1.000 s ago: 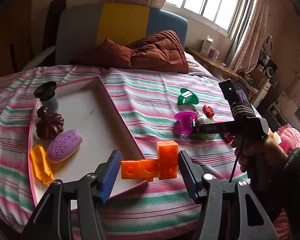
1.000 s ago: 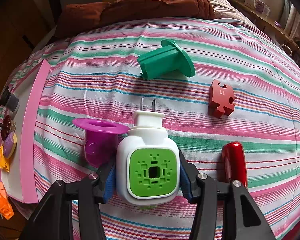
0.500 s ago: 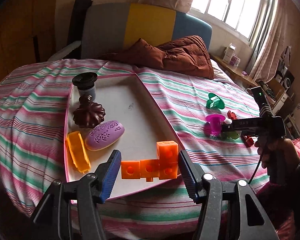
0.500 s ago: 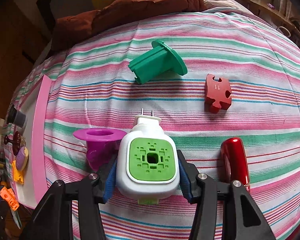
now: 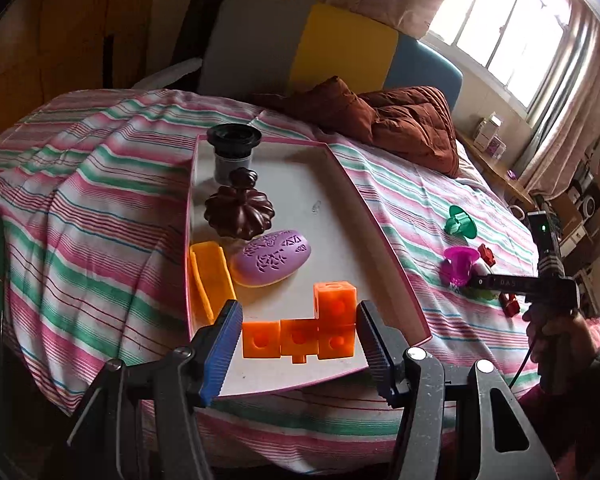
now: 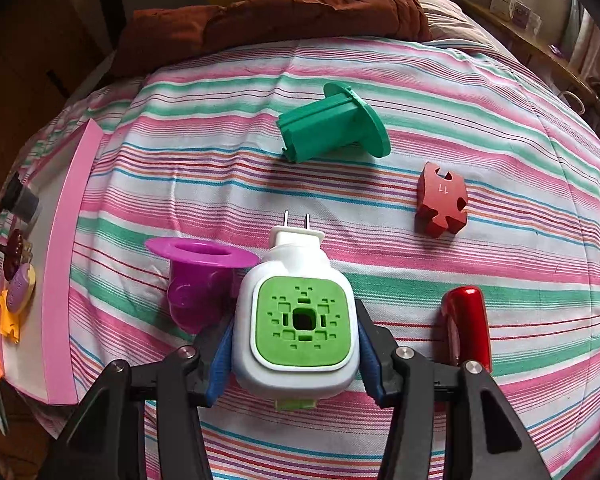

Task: Organize rigid objects
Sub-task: 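Carry the orange block into the tray and open the left gripper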

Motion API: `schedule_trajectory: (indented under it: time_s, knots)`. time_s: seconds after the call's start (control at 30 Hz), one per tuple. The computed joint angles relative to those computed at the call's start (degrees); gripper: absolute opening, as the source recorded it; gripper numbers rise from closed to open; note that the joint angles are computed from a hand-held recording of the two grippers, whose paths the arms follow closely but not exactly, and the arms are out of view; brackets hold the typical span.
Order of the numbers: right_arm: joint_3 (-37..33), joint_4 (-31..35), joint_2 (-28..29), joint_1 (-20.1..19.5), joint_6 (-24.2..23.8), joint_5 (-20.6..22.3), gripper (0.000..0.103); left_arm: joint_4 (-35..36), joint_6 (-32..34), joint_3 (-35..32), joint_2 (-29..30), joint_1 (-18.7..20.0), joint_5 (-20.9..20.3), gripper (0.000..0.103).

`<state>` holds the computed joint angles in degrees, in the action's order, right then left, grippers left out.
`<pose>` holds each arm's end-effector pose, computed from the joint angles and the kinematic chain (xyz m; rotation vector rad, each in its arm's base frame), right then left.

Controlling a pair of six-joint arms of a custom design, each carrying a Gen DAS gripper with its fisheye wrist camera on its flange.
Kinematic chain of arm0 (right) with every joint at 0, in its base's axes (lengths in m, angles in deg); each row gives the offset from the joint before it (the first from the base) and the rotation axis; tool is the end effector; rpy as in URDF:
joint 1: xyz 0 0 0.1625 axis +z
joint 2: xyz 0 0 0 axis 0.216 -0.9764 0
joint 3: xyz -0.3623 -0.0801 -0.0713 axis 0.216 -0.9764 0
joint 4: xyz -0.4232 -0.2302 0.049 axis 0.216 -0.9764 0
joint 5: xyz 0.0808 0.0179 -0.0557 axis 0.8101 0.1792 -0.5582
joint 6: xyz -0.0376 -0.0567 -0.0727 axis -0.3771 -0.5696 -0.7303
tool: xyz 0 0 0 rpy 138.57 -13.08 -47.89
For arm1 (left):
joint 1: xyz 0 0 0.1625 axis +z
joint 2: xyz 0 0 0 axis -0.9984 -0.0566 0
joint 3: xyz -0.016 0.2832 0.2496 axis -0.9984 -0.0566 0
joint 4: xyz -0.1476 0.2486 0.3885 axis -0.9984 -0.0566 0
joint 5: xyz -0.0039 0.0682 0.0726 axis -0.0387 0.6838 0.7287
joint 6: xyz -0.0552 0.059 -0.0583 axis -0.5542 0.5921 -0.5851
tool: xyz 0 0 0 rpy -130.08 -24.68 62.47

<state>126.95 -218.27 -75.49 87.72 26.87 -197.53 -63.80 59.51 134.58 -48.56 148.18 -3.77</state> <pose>0.1682 -0.5860 0.1428 -0.1987 -2.3494 0.6060 -0.0976 -0.5542 0.2724 0.5801 2.6221 -0.7170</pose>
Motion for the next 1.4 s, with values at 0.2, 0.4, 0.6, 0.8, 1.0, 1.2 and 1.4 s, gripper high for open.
schedule_trajectory:
  time_s: [0.2, 0.4, 0.6, 0.8, 1.0, 1.2, 1.4]
  knots:
    - [-0.9, 0.4, 1.0, 0.2, 0.0, -0.8, 0.053, -0.2, -1.3, -5.4, 4.3, 1.2, -1.2, 0.059]
    - [-1.4, 0.8, 1.5, 0.4, -0.5, -1.5, 0.053, -1.8, -0.3, -11.8, 11.5, 1.1, -1.5, 0.059]
    - [-2.0, 0.9, 2.3, 0.4, -1.2, -2.1, 0.053, -3.5, 3.1, -17.8, 19.4, 0.7, 0.1, 0.059]
    - [-1.3, 0.9, 1.7, 0.6, -1.3, -2.2, 0.053, -3.1, 4.5, -23.6, 26.1, 1.6, 3.4, 0.06]
    - [-0.3, 0.9, 0.6, 0.6, -1.7, -2.4, 0.053, -2.1, 6.0, -27.4, 30.8, 2.3, 6.2, 0.06]
    - [-0.2, 0.8, 0.6, 0.6, -1.8, -2.4, 0.053, -2.7, 5.6, -27.5, 31.3, 2.5, 7.4, 0.066]
    - [-0.4, 1.2, 0.6, 0.7, -1.7, -2.7, 0.053, -5.8, 6.7, -21.0, 25.5, 0.5, 7.5, 0.078]
